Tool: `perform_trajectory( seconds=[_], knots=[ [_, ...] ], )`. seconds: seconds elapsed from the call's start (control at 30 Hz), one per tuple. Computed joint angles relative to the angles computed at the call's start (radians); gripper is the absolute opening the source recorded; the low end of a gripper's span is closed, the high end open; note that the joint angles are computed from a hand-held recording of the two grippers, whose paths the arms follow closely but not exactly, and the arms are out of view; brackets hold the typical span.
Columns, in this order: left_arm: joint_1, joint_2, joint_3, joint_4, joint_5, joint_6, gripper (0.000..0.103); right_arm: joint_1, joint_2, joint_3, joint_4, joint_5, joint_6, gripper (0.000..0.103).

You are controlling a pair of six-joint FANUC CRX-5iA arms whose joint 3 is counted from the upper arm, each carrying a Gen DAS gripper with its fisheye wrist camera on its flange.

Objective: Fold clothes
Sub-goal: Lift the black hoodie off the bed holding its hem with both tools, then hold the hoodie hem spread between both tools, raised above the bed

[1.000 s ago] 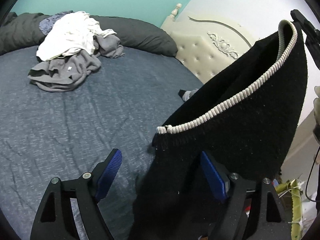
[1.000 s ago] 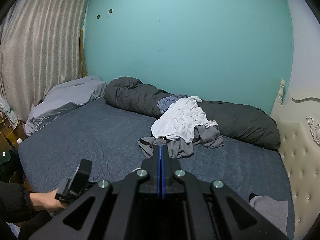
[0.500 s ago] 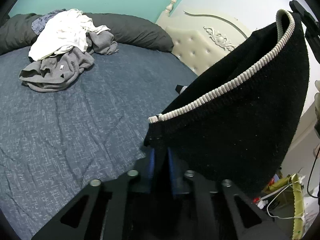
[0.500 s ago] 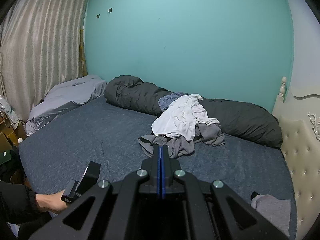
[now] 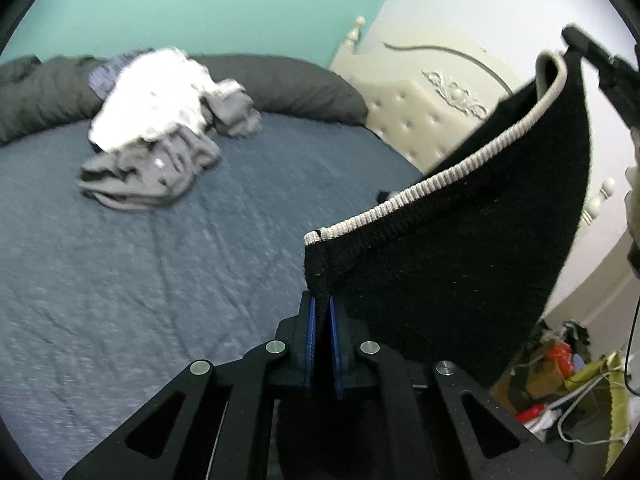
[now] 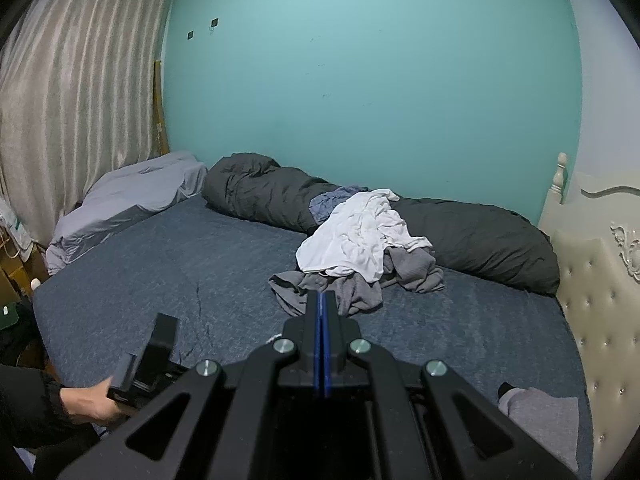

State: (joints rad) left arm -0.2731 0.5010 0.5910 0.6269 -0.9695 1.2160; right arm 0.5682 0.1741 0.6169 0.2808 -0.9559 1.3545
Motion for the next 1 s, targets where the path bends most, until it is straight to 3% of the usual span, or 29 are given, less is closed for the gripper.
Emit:
perform_trajectory(
  seconds=[0.43, 0.63, 0.73, 0.87, 1.0],
  knots=[
    [0.083, -0.14, 0.147, -0.185, 0.046, 0.106, 0.006, 0.009, -0.06, -0.054, 0.1, 0.104, -0.125, 0.001],
    [0.076, -0.148, 0.264, -0.296, -0.016, 0.139, 0.005, 0.031, -0.088, -0.043, 0.142, 0.182, -0.168, 0.0],
    [0.065, -0.123, 0.318, -0.332, -0.072, 0.15, 0.005, 0.043, -0.073, -0.002, 0.135, 0.144, -0.144, 0.0],
    [0.057, -0.109, 0.318, -0.367, -0.114, 0.162, 0.005, 0.02, -0.031, 0.083, -0.016, -0.006, -0.077, 0.0],
    [0.055, -0.107, 0.3, -0.376, -0.128, 0.162, 0.005, -0.03, -0.059, -0.016, -0.196, -0.058, -0.054, 0.0]
  ],
)
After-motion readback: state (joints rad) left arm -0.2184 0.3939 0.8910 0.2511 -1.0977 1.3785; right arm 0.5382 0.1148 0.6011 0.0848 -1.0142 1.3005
